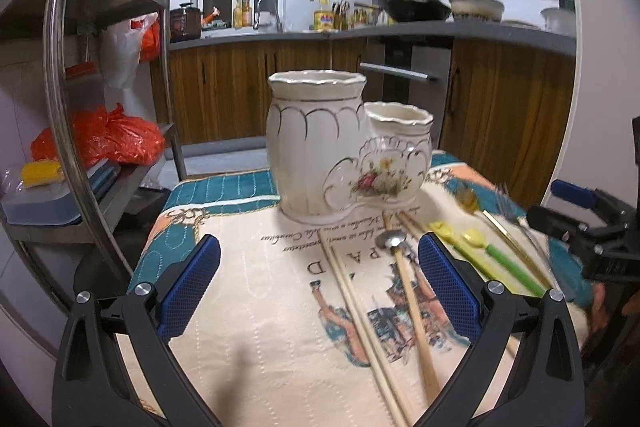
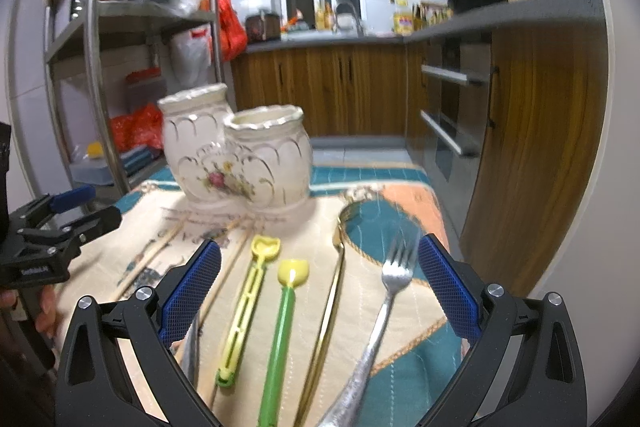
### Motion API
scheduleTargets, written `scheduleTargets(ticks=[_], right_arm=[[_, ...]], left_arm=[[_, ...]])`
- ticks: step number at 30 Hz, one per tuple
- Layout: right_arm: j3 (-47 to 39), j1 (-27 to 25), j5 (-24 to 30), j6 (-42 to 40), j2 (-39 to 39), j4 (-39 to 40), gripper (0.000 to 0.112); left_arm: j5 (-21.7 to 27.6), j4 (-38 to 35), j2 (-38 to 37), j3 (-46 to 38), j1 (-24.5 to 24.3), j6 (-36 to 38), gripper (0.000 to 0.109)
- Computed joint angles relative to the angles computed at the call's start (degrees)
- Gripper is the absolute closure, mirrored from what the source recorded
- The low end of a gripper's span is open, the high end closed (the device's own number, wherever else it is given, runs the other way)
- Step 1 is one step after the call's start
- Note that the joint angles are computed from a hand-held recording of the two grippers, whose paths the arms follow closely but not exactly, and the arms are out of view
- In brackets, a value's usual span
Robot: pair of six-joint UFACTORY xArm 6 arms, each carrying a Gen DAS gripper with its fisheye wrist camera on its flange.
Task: Organize utensils
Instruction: 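Grasp a wooden chopstick with the left tool while the right tool grasps the silver fork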
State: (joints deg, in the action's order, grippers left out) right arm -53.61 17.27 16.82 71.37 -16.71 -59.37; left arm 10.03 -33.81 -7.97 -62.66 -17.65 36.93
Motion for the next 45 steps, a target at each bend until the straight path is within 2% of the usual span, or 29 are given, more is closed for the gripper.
scheduleTargets(ticks=[3, 6, 8, 10, 11, 12, 14, 19, 29, 34, 37, 39, 41, 45], right_arm=[[0.2, 0.5, 4.9, -6.9, -0.7, 7.0, 0.014], [0.2, 0.1, 8.9, -11.2, -1.4, 12.9, 0.014], [0.1, -0.1, 10.9, -12.5, -1.6, 14.4, 0.014], [-0.1, -0.1, 12.2, -13.8, -1.4, 16.1, 0.014], [-0.1, -0.4, 12.2, -14.7, -1.2, 17.1, 0.015], [-0.1, -0.5, 12.2, -15.7, -1.2, 18.2, 0.016], [0.1, -0.3, 12.1, -16.7, -1.2, 19.3, 0.016], [-0.2, 0.0, 12.3, -17.9, -0.7, 20.4, 0.017], [-0.2, -0.2, 12.6, -18.0, -0.4, 21.1, 0.017], [-0.8, 0.0, 13.9, -19.3, 0.3, 22.4, 0.024], [-1.5, -0.4, 14.2, -23.5, 1.0, 27.3, 0.036], [-2.0, -0.9, 13.8, -26.6, 1.6, 31.0, 0.044], [-2.6, -1.3, 13.4, -28.6, 2.4, 33.4, 0.047], [-4.6, -2.2, 13.3, -31.1, 4.6, 35.5, 0.054]], left_arm=[[4.6, 12.9, 1.0, -1.9, 1.7, -9.9, 0.011], [14.1, 18.7, 3.1, -6.4, 3.0, -14.8, 0.011], [17.0, 22.9, 3.7, -7.7, 3.0, -17.9, 0.011], [17.6, 24.2, 3.8, -7.5, 3.5, -17.9, 0.012], [17.8, 22.8, 3.0, -6.0, 4.4, -15.5, 0.014], [18.5, 22.7, 2.9, -5.9, 4.4, -15.4, 0.019], [19.8, 23.4, 3.0, -6.2, 4.4, -16.2, 0.021], [21.4, 28.6, 3.1, -6.5, 3.9, -19.5, 0.021], [22.2, 28.9, 3.9, -7.5, 3.9, -20.8, 0.02], [23.6, 31.2, 5.4, -9.1, 3.5, -21.8, 0.022], [25.8, 28.3, 6.0, -10.8, 3.7, -18.6, 0.038], [28.0, 26.1, 6.5, -12.3, 3.7, -15.2, 0.066], [29.7, 25.1, 7.0, -13.4, 3.8, -13.2, 0.078], [32.0, 22.6, 7.8, -15.0, 4.2, -9.5, 0.088]])
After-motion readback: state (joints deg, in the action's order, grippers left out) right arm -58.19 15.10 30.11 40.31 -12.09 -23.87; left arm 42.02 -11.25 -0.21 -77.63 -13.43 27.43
